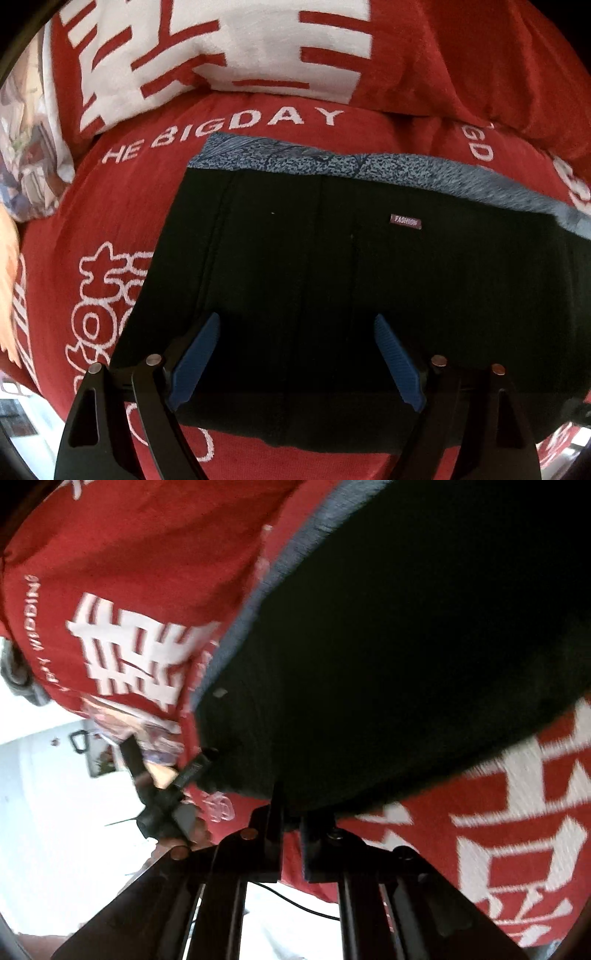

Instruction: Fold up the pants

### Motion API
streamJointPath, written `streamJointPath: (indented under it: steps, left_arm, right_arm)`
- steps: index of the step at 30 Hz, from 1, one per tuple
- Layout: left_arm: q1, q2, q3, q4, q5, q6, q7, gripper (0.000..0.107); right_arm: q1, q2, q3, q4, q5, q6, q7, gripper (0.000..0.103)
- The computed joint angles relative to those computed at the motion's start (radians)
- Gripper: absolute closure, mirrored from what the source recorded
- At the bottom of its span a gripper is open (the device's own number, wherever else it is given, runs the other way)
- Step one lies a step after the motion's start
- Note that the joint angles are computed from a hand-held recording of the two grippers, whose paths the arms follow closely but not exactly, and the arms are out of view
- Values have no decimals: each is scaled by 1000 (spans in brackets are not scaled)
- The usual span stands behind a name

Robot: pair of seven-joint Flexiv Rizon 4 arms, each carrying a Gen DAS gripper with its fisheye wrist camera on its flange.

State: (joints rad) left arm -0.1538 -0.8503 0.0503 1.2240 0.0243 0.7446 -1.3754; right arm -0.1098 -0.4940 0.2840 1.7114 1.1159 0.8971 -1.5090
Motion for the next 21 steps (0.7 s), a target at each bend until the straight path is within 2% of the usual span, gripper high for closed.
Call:
streamJointPath:
  steps: [2,4,5,7,11,14,17,18,20,21]
  left_arm:
    - [-12,3,11,-5,14,-12,-8,20]
    - [-19,12,17,-18,21,-53,-16,20]
    - [-19,19,15,-18,22,-66,-17,20]
    - [-13,49,-6,4,8,-69,-7,20]
    - [-9,107,-73,73,-53,-35,50,20]
    - [-42,95,-112,75,-102,-58,66,20]
    - [-89,77,-126,90,-125,-112,53,20]
    - [-115,78,-110,108,-101,-105,40,19]
    - [-127,112,-103,187,-94,10,15,19]
    - [-124,118,-105,191,-99,-5,17,19]
  right_arm:
    - [8,-15,-3,20,-7,-3,38,96]
    - [-35,-17,17,23,74,-18,3,92]
    - [-42,-10,13,24,71,-38,-1,90]
    - [-30,29,-18,42,-14,-69,34,89]
    - [-28,106,-85,89,-114,-13,57,89]
    - [-22,97,-116,78,-192,26,74,89]
    - [17,65,-153,91,-373,34,174,91]
    - [22,61,-153,103,-413,31,197,98]
    - [-15,69,-110,137,-360,73,164,98]
    - [-41,83,-92,147,-328,61,151,98]
